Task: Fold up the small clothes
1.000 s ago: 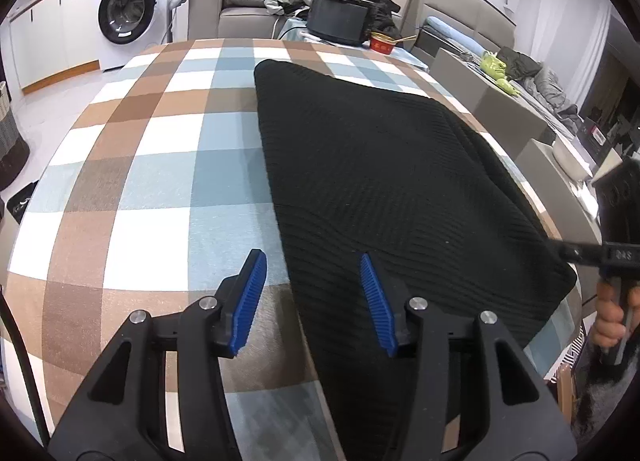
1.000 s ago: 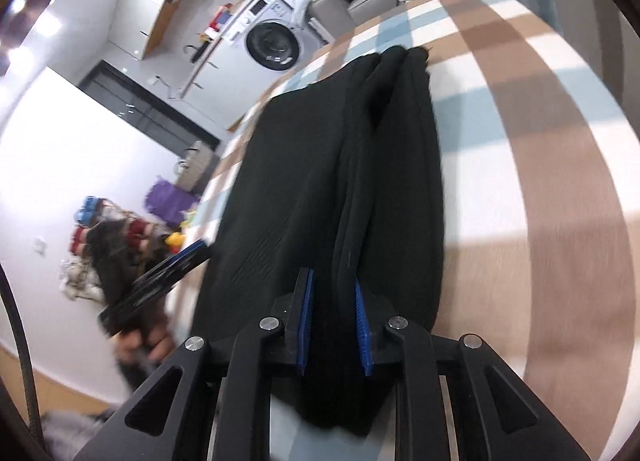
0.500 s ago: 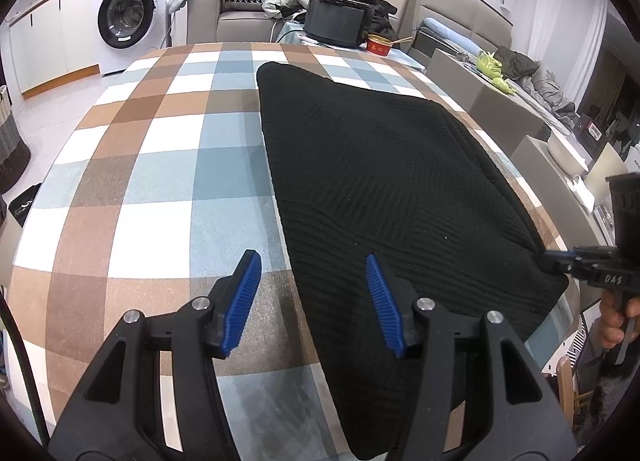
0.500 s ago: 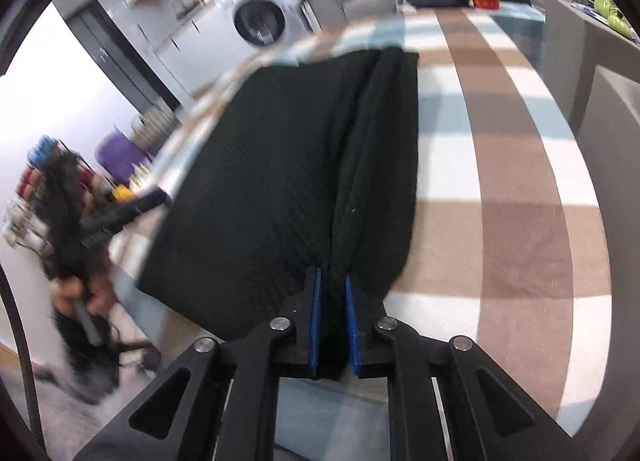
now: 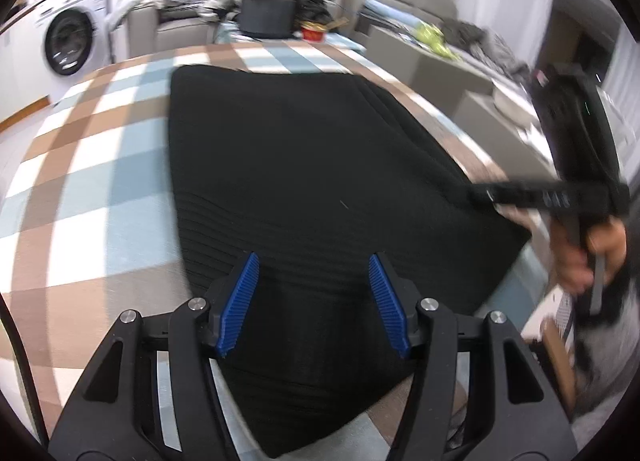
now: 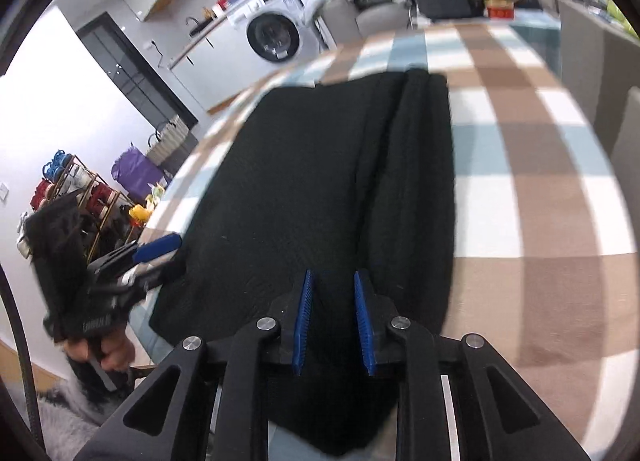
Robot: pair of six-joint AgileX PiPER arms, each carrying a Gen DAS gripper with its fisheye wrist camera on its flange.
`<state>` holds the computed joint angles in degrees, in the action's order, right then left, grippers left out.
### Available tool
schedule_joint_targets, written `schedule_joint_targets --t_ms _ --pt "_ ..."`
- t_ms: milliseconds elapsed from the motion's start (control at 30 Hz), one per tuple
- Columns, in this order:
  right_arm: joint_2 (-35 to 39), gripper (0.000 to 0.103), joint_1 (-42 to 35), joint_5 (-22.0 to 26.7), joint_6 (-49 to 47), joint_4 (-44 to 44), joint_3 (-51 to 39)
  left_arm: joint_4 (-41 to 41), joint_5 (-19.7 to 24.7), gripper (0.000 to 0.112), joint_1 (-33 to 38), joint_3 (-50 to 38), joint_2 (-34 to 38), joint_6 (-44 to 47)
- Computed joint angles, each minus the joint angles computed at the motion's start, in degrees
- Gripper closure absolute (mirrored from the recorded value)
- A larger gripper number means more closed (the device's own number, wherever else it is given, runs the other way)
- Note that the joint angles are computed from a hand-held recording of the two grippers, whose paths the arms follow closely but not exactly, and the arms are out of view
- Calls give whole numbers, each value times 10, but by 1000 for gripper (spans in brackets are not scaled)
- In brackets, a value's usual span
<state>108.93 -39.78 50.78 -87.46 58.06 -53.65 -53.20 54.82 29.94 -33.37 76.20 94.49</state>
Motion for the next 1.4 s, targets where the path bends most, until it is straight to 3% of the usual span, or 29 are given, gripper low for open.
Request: schedule_joint_targets --t_ms 67,167,267,300,467,567,800,867,1000,1100,1167,1300,1400 --pt "-14 94 -1 2 -19 10 10 -5 -27 57 -13 22 -11 19" --pt "-51 95 -13 0 -40 13 33 -10 -34 54 -17 32 -7 29" --pt "-56 96 -1 -68 -29 -20 46 -13 -32 53 -12 37 -7 43" --pt "-49 95 -4 -69 -30 -18 46 -13 -34 53 -13 37 -8 41" --pt "-24 87 -95 76 -12 -39 7 -1 -12 53 6 32 -16 26" --pt "-29 80 -125 122 -28 -54 13 2 -5 53 5 34 -24 27" --pt "-36 80 -93 65 -58 -57 53 0 -23 53 -11 47 -31 33" --pt "-57 92 -92 50 -81 -49 69 -2 -22 53 -10 46 -29 32" --pt "-89 94 -81 -16 -108 -63 107 -5 -27 53 -9 45 -20 39" --pt "-93 90 -101 20 -106 -76 88 -4 -25 52 -7 43 -20 38" --pt "-105 85 -109 22 -123 -37 87 -4 -23 52 -6 40 -16 36" --pt "-62 78 -50 -33 -83 46 34 -4 -20 52 -3 35 -11 36" --pt "11 77 -5 -35 -21 84 -57 -6 -15 52 4 28 -3 38"
